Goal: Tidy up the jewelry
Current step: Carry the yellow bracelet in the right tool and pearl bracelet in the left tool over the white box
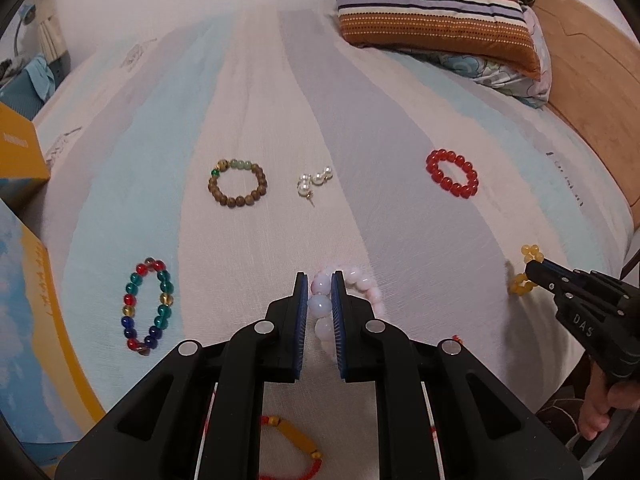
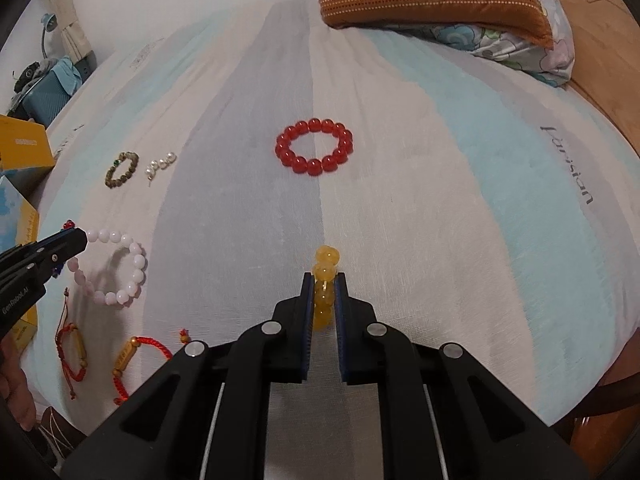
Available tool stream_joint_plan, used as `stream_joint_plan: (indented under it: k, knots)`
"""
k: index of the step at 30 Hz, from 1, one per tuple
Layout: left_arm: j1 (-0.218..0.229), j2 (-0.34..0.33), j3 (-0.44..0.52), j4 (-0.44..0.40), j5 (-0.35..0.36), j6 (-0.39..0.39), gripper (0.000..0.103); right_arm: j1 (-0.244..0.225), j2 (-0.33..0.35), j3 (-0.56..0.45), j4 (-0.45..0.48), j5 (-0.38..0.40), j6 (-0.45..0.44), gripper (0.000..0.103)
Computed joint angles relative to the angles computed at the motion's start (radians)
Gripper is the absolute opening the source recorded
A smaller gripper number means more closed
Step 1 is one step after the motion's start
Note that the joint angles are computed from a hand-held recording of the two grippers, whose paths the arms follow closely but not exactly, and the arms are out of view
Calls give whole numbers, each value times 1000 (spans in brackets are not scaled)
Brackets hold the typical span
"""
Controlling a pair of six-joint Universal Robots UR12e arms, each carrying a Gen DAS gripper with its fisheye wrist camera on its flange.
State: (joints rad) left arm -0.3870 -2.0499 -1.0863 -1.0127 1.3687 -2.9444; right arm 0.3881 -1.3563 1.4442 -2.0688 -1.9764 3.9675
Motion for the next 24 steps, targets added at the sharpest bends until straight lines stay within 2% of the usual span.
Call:
stream_joint_plan:
  k: [12, 24]
  knots:
    - [4, 9, 37, -11, 13, -3, 11, 11, 4, -42, 25, -49, 13, 9]
    - [47, 25, 89, -41, 12, -35, 12, 25, 52, -159, 105, -68, -33, 9]
